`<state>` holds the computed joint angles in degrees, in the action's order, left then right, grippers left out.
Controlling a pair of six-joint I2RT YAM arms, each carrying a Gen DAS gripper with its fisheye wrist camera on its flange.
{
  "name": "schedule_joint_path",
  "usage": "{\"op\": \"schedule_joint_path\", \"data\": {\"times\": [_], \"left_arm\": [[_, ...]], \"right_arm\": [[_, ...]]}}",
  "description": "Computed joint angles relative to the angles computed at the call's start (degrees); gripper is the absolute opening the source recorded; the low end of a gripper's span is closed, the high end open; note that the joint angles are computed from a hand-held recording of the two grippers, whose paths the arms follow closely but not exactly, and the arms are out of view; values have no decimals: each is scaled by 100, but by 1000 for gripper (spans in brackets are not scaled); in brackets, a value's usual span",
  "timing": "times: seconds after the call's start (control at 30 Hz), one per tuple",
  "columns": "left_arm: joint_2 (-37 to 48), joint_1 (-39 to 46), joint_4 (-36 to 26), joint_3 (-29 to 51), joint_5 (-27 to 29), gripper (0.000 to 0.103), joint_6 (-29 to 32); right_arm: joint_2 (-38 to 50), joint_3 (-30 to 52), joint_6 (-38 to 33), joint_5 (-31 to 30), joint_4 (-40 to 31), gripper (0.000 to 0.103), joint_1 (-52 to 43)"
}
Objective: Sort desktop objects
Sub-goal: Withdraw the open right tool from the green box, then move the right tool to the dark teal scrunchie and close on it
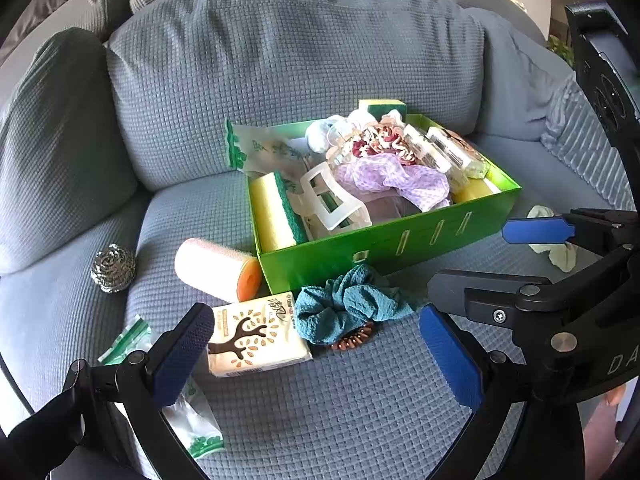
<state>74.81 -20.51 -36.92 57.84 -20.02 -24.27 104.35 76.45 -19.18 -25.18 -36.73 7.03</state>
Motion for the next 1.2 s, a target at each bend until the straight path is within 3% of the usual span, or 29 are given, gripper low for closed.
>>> {"op": "schedule_joint_path", "data": {"times": [0.8,1.2], "left_arm": [[-104,-93,165,-163,117,102,73],[-111,220,863,-520,780,102,480]], "right_arm": [[-19,-161,91,-117,54,103,73],[306,-165,227,-205,343,102,216]]}}
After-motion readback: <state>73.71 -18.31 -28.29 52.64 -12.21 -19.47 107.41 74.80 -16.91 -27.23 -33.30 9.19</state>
